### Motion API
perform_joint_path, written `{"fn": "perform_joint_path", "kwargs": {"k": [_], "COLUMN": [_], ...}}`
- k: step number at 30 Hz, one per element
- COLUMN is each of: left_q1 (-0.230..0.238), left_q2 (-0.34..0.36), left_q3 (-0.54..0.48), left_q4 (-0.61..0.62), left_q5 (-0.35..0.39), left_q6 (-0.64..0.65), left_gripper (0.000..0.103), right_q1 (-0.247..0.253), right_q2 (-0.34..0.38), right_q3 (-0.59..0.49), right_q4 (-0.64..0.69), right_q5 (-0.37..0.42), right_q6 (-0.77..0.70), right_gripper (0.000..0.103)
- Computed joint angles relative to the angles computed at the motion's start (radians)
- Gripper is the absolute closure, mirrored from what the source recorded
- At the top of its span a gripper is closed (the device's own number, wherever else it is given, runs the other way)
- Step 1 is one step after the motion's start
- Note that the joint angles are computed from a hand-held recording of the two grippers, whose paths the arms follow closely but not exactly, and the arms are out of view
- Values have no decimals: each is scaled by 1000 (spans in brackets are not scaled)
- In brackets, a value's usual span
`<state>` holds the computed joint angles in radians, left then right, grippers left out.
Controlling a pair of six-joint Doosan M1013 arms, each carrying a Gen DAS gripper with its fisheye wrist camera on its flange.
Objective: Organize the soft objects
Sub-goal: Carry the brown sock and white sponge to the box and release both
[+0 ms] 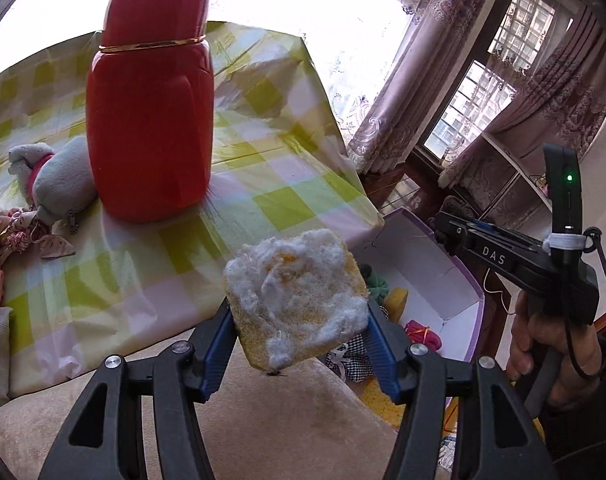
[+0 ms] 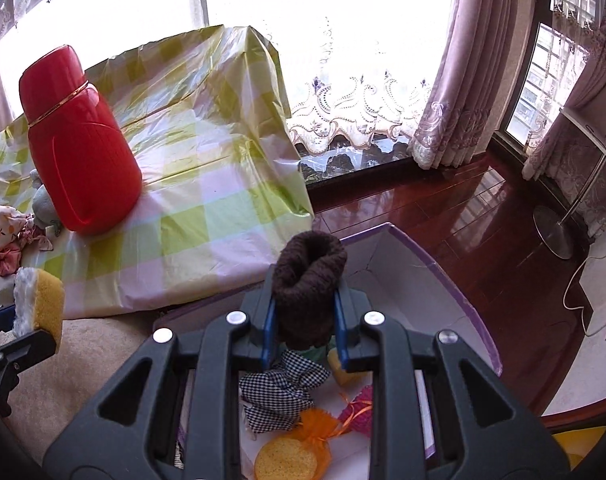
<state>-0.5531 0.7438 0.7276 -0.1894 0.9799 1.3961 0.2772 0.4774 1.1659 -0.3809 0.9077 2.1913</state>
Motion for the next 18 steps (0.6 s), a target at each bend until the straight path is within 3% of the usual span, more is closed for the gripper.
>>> {"fn": "perform_joint_path", "kwargs": {"k": [5,10,15,18], "left_q1": [-15,-22,-18,-17], "left_q2": [37,80,86,81], "left_q3": [-62,-131,-135,-126], "left_q4": [-53,-101,-94,-90], "left_q5": [43,117,132,124], "left_q6": [59,101,61,53], "left_gripper": [42,25,25,25], "right_q1": [-16,-26,-30,-31], "right_q2": [-14,-21,-24,-20], "right_q3": [17,28,32,27], "right_q4": [-32,-54,-65,-61], "right_q5": [5,7,3,8], "right_q6": [40,71,87,88], "right_gripper": [75,74,74,59]}}
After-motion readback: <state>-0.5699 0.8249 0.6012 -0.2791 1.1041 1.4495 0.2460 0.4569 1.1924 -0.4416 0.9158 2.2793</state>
